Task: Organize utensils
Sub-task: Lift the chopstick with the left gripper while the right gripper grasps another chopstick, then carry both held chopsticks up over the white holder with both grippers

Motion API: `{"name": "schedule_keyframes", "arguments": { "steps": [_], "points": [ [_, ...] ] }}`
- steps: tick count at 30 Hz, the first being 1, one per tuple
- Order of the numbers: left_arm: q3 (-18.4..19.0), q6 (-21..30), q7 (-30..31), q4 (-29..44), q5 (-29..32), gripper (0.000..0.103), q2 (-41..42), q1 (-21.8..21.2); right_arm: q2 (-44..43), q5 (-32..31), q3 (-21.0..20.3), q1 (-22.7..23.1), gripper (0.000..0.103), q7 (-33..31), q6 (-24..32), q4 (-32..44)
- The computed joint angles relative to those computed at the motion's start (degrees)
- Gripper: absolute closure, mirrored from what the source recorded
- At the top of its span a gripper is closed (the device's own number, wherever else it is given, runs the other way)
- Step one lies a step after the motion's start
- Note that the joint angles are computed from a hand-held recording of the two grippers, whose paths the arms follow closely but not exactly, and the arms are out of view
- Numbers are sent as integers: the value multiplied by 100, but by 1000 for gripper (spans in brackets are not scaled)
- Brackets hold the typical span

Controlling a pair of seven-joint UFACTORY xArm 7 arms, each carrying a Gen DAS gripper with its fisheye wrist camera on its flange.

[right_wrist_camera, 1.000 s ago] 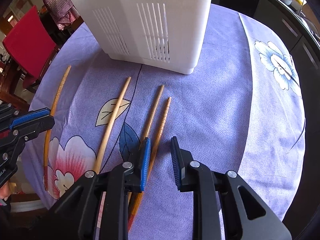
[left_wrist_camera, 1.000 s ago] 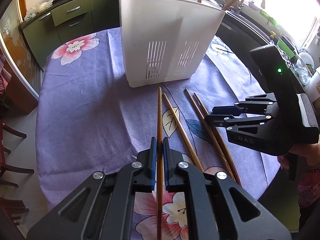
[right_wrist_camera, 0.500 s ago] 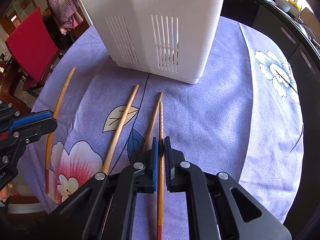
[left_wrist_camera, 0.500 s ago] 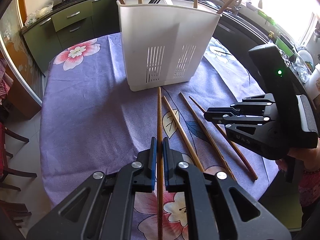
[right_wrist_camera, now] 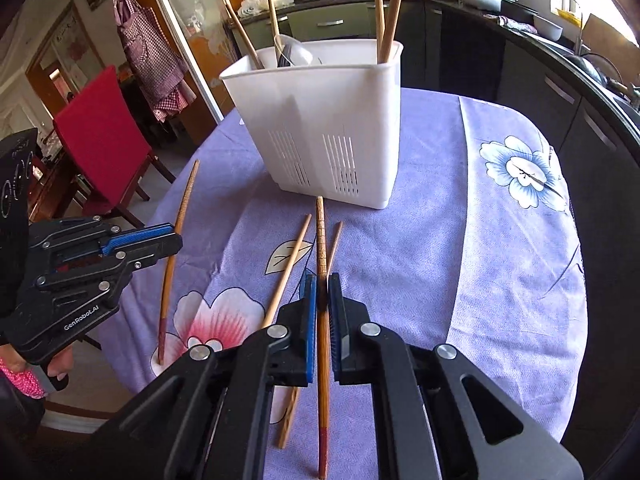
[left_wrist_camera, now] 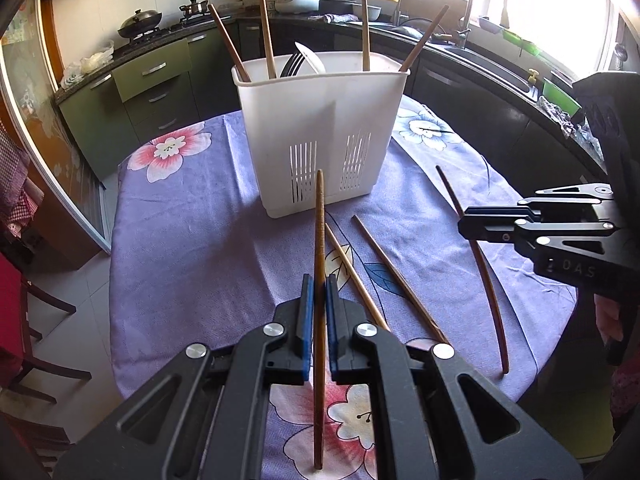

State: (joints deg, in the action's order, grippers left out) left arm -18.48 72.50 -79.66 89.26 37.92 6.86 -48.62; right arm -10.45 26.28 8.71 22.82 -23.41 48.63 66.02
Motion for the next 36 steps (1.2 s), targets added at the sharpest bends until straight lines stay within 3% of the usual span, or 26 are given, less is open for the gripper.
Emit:
{"name": "schedule_keyframes", "arguments": {
  "steps": [16, 36],
  "points": [
    [-100, 741, -159, 483, 595, 97, 82, -450, -894, 412, -207, 162, 96, -167, -94, -484],
    [-157, 1040, -239, 774, 983, 97, 26, -667, -1320, 449, -296, 352, 96, -231, -201, -482]
  ]
}}
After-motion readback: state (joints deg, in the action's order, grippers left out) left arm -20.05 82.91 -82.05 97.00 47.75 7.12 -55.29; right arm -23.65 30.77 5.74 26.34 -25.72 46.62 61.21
